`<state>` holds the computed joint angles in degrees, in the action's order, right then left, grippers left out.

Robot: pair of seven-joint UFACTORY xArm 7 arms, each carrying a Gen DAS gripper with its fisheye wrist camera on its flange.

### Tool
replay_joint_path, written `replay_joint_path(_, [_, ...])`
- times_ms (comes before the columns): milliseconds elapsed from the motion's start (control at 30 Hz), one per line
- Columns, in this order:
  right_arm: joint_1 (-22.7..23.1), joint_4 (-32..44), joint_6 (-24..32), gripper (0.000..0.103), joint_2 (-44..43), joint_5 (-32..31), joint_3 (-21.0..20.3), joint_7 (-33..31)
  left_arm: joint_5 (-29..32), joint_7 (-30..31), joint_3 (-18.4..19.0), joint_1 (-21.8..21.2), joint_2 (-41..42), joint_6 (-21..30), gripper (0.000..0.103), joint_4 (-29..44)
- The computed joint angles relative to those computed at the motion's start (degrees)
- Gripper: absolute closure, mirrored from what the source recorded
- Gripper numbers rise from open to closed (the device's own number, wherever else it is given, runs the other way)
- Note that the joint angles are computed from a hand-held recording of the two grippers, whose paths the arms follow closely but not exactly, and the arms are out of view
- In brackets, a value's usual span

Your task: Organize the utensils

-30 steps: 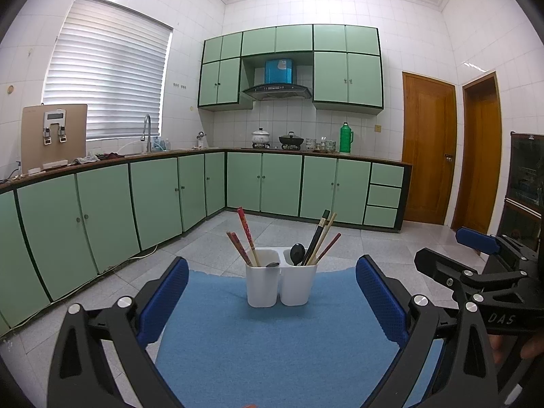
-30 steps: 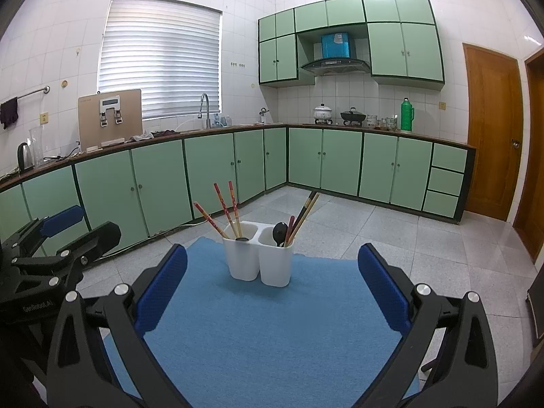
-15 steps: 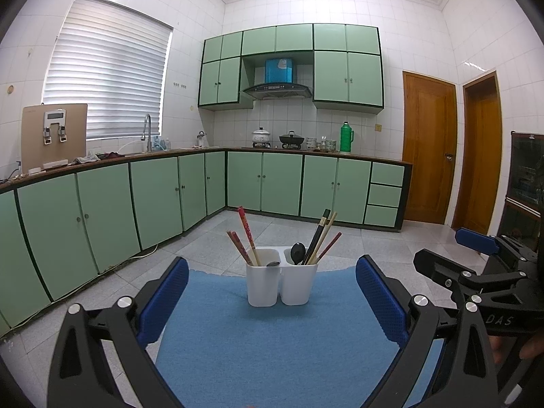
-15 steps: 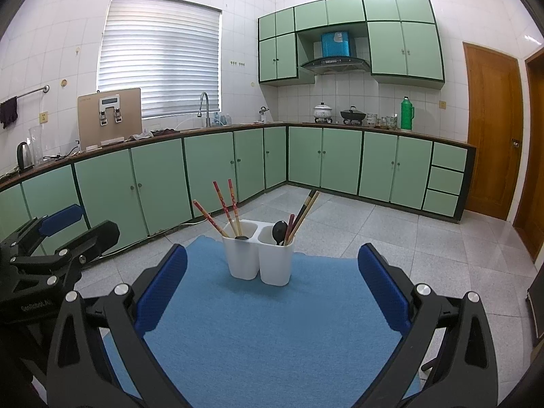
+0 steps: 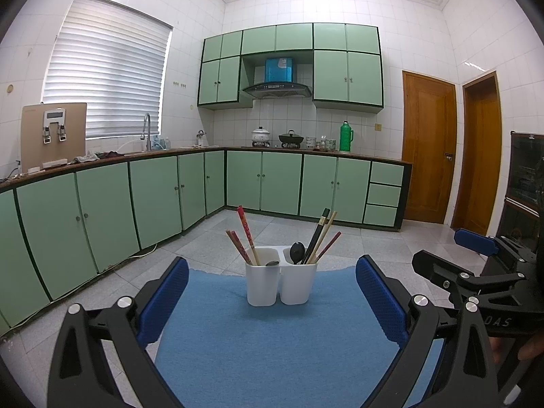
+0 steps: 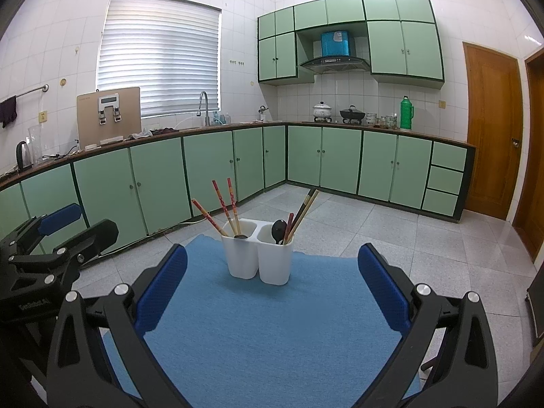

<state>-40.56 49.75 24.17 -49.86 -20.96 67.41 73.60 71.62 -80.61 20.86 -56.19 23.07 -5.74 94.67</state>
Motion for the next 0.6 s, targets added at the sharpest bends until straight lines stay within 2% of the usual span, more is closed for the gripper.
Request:
replay_joint_path(267, [-0.63,-0.14,-0.03,0.005,-0.12,0.47,0.85,0.31,-2.67,2.86,-1.52,0.94,0.29,0.14,0.006,-0.14])
replay_joint_path(467, [-1.00,0.06,0.16,0.005,-0.07,0.83,1.07,0.12,-7.81,7.65,-1.21,0.37,0.64,0.12,0.006,-0.66])
replay_joint_path(600, [-0.99,0.00,0.20,0.005,-0.11,0.98,1.02,0.09,-10.62,9.97,0.48,-1.17,0.86,-0.19,0.006,-0.98])
